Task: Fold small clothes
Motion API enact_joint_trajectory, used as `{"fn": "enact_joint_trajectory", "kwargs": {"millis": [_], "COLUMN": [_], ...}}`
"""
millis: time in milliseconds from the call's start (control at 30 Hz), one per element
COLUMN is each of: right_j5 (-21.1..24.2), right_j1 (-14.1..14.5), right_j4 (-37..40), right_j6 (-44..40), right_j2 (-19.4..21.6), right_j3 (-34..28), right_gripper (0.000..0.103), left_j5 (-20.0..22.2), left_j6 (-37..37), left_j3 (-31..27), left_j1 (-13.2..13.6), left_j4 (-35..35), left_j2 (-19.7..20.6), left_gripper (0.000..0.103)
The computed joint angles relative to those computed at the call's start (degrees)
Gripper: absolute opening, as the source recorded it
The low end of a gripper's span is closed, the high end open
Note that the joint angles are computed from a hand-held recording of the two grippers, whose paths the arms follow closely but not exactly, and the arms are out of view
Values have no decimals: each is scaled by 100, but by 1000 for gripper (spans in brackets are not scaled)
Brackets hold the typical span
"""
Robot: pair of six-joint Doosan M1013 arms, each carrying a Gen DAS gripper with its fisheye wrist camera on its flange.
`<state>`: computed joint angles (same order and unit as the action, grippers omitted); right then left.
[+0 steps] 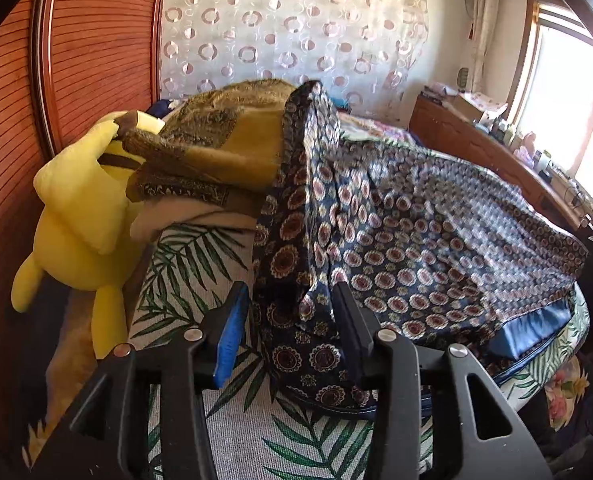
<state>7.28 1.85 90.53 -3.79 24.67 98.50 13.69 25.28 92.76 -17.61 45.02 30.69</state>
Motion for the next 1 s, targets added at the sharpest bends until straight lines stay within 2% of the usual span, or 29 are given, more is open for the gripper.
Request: {"fn": "enact_joint_trajectory", "kwargs": {"millis": [67, 100, 167, 233, 300, 533, 667, 800, 867, 1000], "right_j5": [75, 148, 311, 414, 517, 696, 645, 308, 275, 450], "right_j1": [59, 83, 148, 206, 276, 437, 524, 647, 692, 617], "right_j4": [309, 258, 67, -236, -508, -1415, -2045, -3026, -3637, -3108], "right_j6": [-355, -318, -176, 54, 200, 897, 1472, 2107, 2665, 2469], "right_j2": [0, 9, 38, 84, 145, 454, 580, 630, 682, 716], "right_j3": [34, 47, 52, 27, -9, -306, -470, -511, -536, -531], "right_gripper": [49, 49, 49, 50, 52, 53, 54, 66, 71, 83], "left_j5": [-21, -87, -161, -62, 3, -206, -232, -403, -536, -654], "left_j6": [155, 142, 344, 75, 246, 353, 193, -80, 128, 1327], "left_j3": [-4, 14, 25, 14, -17, -1, 4, 54, 74, 51], "left_j1": [5, 16, 38, 23, 34, 72, 65, 77, 100, 156], "left_j4": [-160, -182, -452, -206, -429, -661, -512, -256, -503, -1816], "left_j2": [22, 22, 27, 38, 62, 73, 75, 57, 56, 90], "left_gripper": [76, 79, 79, 79, 79, 79, 79, 79, 72, 53]}}
